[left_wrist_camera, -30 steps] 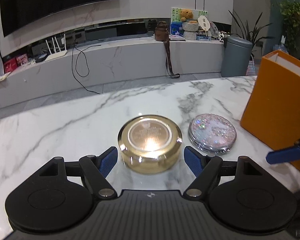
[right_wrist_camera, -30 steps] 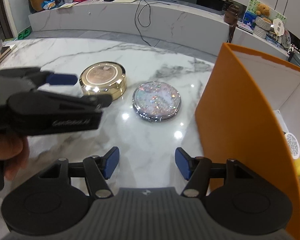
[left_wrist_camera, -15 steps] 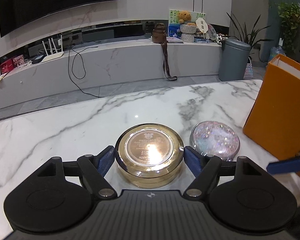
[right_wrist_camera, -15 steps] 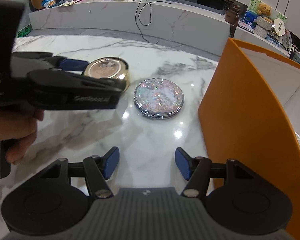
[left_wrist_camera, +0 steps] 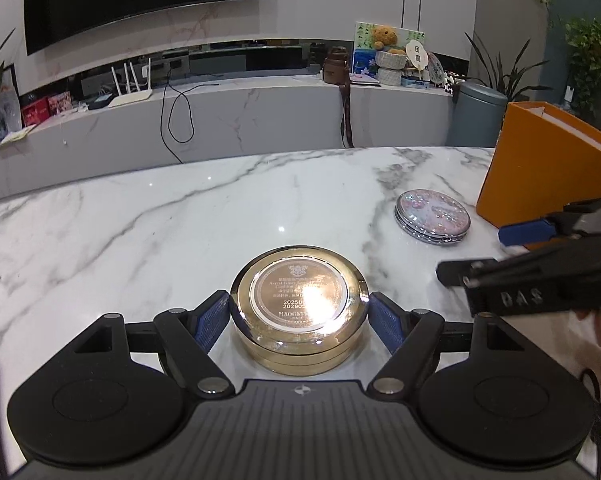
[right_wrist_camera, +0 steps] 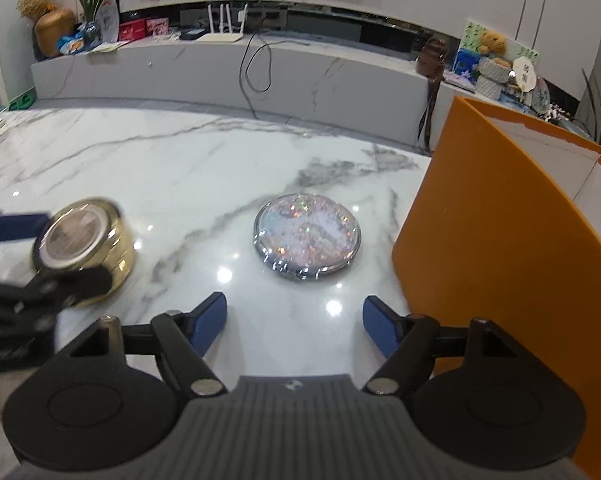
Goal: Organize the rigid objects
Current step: 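Grasp the gold round tin with the left tool while the right tool grasps the glitter compact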
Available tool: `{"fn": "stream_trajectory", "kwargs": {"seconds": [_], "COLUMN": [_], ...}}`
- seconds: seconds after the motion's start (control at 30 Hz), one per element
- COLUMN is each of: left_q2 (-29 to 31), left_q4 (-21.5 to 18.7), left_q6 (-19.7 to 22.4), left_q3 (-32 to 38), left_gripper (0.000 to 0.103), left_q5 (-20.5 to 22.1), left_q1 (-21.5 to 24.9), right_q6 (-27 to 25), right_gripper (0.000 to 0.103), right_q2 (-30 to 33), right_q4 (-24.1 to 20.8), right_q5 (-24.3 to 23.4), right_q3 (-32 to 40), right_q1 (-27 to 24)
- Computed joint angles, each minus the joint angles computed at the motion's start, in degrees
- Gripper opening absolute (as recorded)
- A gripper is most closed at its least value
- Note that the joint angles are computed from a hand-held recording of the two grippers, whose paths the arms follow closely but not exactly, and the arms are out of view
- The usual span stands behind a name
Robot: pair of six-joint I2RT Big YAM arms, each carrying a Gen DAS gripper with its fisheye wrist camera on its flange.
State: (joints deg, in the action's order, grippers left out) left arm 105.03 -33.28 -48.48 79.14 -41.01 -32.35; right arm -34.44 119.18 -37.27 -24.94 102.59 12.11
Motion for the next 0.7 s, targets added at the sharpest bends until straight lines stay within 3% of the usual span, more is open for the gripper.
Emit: {"fn": "stream_trajectory", "kwargs": {"seconds": [0.17, 0.43, 0.7], "left_q2": [-0.3, -1.3, -1.6], "left_q4": [0.8, 1.3, 2.6], "left_q6": [0.5, -1.1, -0.7], "left_q3": [-0.9, -2.6, -3.8], "left_gripper": [0.087, 0.087, 0.088], "left_q5": [-1.2, 1.5, 1.0], "left_q1": [-0.9, -0.9, -1.2], "right_q6": [1.5, 4.9, 10.0], "right_gripper": [0.079, 0.084, 0.084], "right_q2": [0.5, 2.1, 4.0], "right_q4": [2.9, 8.3, 10.2], "right_q5": [0.2, -1.5, -0.7], "right_q3": [-0.1, -0.1, 1.8], "right_q1": [0.4, 1.6, 3.0]}}
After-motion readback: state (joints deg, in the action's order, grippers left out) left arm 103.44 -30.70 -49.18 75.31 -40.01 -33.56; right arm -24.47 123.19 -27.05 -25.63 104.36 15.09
